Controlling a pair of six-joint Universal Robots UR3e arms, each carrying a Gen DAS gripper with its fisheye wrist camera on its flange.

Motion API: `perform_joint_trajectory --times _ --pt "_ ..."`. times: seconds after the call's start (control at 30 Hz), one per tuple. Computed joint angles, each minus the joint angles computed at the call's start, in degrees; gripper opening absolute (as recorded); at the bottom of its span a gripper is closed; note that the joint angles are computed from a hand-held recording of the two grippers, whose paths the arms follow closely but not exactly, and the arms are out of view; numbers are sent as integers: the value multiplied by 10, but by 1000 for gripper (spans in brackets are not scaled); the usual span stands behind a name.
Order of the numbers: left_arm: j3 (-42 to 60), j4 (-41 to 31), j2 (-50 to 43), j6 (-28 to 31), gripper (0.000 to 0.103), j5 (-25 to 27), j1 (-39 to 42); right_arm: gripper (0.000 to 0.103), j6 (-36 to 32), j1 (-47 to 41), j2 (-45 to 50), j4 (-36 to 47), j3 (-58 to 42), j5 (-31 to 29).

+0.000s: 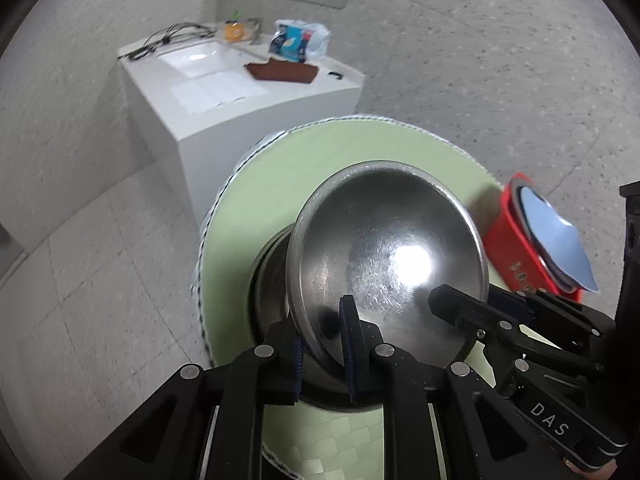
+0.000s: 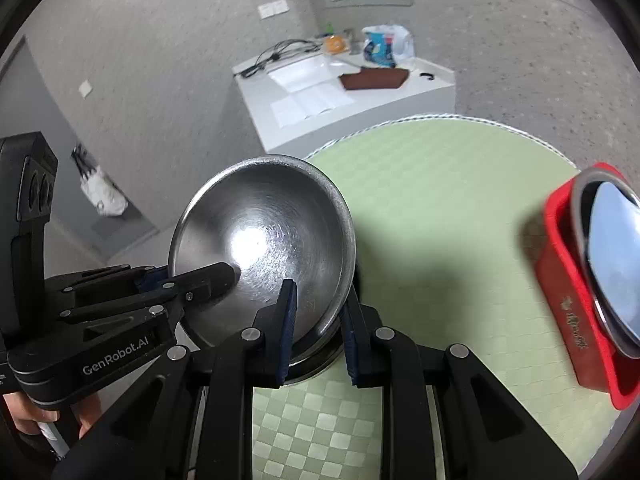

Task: Organize plates and bowls
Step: 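Lift the small steel bowl and carry it over the stacked bowls, then lower the small steel bowl onto the stack and hold it there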

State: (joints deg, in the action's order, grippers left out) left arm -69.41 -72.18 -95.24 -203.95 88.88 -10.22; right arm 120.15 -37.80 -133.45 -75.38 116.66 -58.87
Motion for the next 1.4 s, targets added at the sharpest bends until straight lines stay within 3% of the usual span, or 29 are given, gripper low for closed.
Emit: perform_joint_trajectory --times 0.13,0.43,0.67,1.0,1.17,1.33,1.4 --pt "8 -10 -15 -3 14 -6 6 21 33 40 13 -60 30 -20" --pt "-16 18 -27 24 19 -48 43 24 72 68 20 -105 55 -45" --pt "-75 53 5 33 33 -64 52 25 79 64 9 -85 46 -39" --pt "-52 27 -8 30 35 -76 55 27 102 58 29 -67 25 -51" --pt "-27 19 -24 23 37 -66 48 36 119 59 48 -83 17 -57" --pt "-61 53 1 10 48 -85 57 51 85 12 38 -38 -5 -39" --pt "-78 73 16 0 59 -70 52 59 68 -11 26 -21 -9 -27"
